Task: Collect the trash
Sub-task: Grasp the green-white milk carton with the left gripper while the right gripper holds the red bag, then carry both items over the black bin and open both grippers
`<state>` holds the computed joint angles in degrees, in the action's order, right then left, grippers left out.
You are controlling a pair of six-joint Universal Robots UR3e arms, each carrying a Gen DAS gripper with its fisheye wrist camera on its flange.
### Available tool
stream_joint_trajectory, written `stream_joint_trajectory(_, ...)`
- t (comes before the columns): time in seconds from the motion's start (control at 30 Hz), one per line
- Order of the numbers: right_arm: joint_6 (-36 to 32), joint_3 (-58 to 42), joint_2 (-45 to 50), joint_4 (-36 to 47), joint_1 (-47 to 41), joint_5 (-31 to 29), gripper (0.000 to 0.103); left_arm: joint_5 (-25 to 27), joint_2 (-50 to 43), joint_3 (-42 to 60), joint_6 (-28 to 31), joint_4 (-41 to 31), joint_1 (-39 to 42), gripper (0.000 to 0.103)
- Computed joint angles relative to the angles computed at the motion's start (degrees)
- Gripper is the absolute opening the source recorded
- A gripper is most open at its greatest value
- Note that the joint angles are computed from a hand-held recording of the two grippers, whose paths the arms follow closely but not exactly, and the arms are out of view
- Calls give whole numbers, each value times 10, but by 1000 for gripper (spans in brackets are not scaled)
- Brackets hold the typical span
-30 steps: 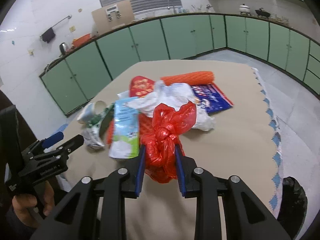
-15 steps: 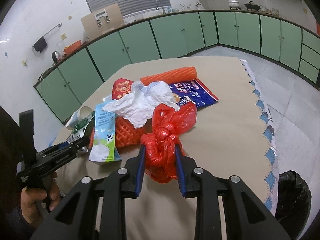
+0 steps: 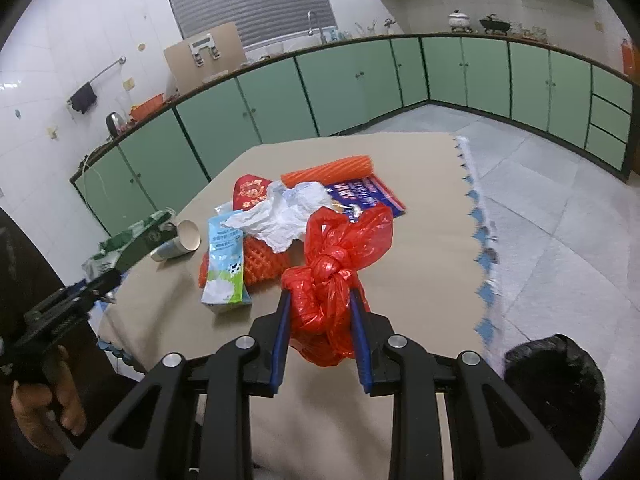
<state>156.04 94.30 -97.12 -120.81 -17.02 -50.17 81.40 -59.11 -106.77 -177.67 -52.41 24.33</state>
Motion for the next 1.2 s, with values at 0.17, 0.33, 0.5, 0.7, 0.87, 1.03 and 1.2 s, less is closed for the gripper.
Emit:
stream_joint_trajectory(0.17, -60, 21, -74, 89, -84, 22, 28, 17, 0, 38, -26, -24, -88, 36)
stream_joint_trajectory(0.33, -141, 31, -137, 196, -198, 43, 28, 75, -80, 84, -79, 18, -251, 36)
stream_joint_trajectory(0.5, -240, 32, -174, 310, -337, 58, 28, 102, -181, 135, -101, 63, -375, 36)
stream_joint_trajectory(0.7, -292, 60, -175, 330, -451, 44, 28, 110, -335, 235, -101, 106, -482, 35)
stream_joint_trajectory(0.87, -271, 90, -131, 256, -482, 18, 28, 103, -472, 339, -92, 114, -538, 35)
stream_joint_trajectory(1.03, -240, 109, -76, 180, -481, -5, 29, 93, -595, 436, -80, 97, -563, 36)
stream_joint_trajectory(1.2, -203, 100, -22, 135, -463, -30, 38, 85, -696, 536, -76, 55, -574, 39)
